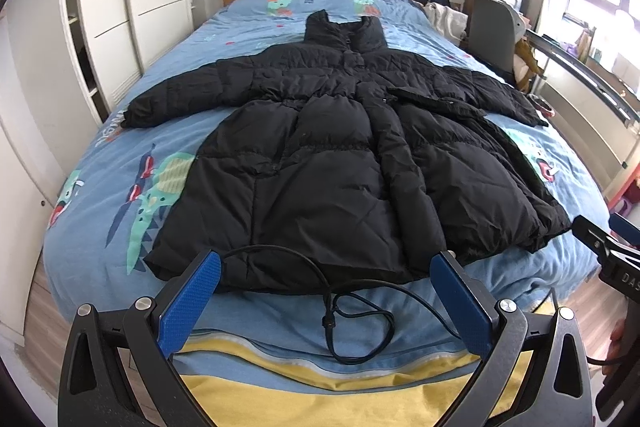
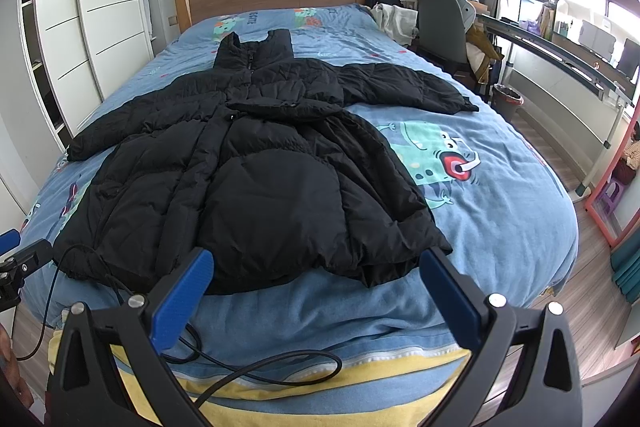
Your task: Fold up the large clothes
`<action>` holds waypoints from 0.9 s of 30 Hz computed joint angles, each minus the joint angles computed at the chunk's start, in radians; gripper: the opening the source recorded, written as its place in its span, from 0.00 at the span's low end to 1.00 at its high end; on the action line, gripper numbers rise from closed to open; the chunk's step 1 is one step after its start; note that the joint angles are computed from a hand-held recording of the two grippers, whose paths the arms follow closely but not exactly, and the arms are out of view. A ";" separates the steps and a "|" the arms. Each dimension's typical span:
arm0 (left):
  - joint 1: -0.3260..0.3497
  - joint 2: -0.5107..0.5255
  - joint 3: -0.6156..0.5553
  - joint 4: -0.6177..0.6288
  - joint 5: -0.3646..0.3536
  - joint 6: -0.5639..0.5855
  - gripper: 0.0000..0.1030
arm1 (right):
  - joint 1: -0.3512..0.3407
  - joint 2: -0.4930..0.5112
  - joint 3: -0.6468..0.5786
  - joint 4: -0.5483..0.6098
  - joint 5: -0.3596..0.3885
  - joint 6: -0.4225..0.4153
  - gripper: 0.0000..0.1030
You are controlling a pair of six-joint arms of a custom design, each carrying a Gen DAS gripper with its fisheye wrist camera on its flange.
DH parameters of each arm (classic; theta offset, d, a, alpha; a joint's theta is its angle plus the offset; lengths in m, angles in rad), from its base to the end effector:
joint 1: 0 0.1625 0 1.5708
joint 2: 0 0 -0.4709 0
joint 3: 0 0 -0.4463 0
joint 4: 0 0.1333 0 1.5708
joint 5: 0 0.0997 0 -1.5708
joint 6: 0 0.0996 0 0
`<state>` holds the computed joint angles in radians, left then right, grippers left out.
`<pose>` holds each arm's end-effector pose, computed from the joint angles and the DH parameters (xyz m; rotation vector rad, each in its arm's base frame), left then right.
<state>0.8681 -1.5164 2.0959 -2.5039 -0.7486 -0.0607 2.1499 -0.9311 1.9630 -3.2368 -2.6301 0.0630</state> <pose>-0.1761 -0.5271 0.3592 0.5773 2.3261 -0.7842 0.3778 -0.4929 0.1770 0.1461 -2.1366 1.0434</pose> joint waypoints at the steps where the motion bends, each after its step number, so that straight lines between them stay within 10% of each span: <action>1: 0.001 0.001 -0.001 0.004 -0.001 0.000 0.99 | 0.001 0.002 -0.003 0.002 -0.001 0.003 1.00; 13: 0.010 0.022 -0.103 0.131 0.008 -0.046 0.99 | -0.010 -0.002 -0.044 -0.014 -0.017 -0.058 1.00; 27: 0.101 0.194 -0.588 0.129 -0.052 0.030 0.99 | -0.007 0.021 -0.317 0.023 -0.042 -0.269 1.00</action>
